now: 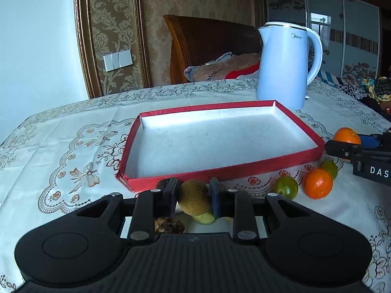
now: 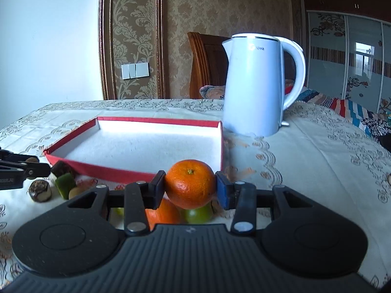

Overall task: Organize fruits
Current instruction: 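Carry the tangerine with the right tool while the left tool carries the brown fruit into the tray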

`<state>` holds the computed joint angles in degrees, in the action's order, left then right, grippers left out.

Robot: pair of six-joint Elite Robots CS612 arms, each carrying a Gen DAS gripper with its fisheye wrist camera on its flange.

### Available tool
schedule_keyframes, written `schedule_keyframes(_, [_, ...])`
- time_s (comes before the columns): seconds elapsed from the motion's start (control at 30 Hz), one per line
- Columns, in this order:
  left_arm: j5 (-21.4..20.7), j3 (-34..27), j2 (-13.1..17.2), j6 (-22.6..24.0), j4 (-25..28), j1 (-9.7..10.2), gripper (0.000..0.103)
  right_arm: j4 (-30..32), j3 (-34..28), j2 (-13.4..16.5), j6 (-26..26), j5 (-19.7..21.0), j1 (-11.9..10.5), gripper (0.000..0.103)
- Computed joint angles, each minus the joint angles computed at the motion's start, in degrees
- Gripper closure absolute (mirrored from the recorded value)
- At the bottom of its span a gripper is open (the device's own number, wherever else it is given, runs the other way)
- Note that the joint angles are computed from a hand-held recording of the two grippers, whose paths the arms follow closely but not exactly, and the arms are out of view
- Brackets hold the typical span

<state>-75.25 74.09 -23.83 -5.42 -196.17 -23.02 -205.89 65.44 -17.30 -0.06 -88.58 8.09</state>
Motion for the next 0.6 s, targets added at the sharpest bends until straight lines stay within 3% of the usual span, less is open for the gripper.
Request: schedule_keyframes(0.6, [-0.6, -14.4, 6.0, -5.1, 11.9, 0.60, 0.076, 13.6, -14.4, 5.3, 3.8, -1.5, 0.4, 0.062])
